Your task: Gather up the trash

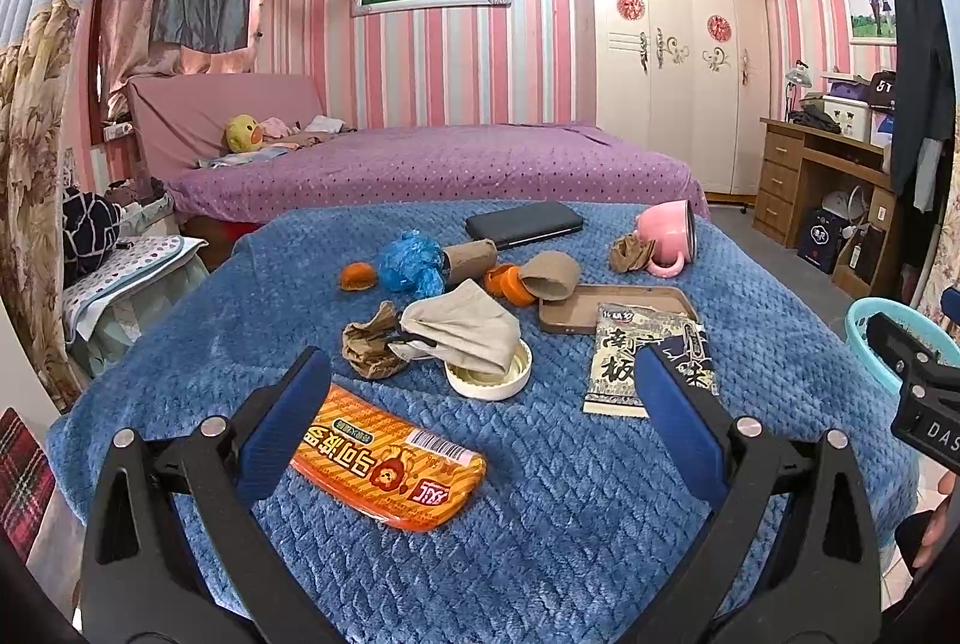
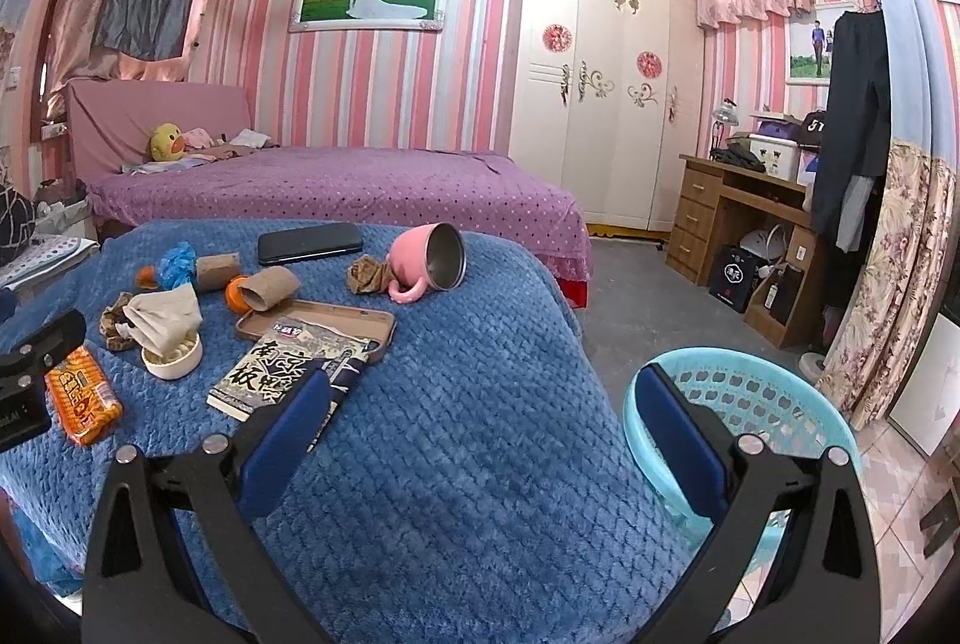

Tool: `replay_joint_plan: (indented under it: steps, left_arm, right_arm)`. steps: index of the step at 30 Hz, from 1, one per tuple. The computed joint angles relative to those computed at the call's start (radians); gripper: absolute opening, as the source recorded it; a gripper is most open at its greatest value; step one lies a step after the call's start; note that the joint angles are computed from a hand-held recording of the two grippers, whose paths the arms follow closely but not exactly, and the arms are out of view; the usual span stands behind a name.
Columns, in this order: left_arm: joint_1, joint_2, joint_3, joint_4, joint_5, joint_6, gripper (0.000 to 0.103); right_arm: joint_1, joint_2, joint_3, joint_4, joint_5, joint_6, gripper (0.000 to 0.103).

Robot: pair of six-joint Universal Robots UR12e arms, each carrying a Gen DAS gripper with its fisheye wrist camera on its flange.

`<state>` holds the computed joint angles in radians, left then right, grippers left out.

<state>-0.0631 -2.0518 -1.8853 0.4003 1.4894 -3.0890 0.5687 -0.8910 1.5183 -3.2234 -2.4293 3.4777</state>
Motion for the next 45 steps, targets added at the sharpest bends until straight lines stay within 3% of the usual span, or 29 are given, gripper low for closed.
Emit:
replay_joint_plan:
  steps: [16,26,35,39,45]
  left_arm:
    - [0.005,0.005,0.015,-0.055,-0.014,0.022,0.098]
    - [0.009,-0.011,0.081,-0.075,-0.019,0.047,0.098]
    - [0.038,-0.041,0.136,-0.102,-0.03,0.07,0.098]
    - [0.063,-0.054,0.149,-0.132,-0.035,0.049,0.098]
    - [0.091,-0.07,0.16,-0.175,-0.044,0.055,0.098]
  right_arm:
    - [-0.009,-0.004,-0.006,0.003,0.044,0.011,0.099]
    - [-0.036,0.008,-0.084,0.024,0.045,-0.022,0.099]
    - [-0.059,0.037,-0.128,0.076,0.068,0.008,0.099]
    - [-0.069,0.042,-0.125,0.149,0.109,0.075,0.099]
    - [-0.063,0.063,-0.144,0.176,0.063,0.015,0.099]
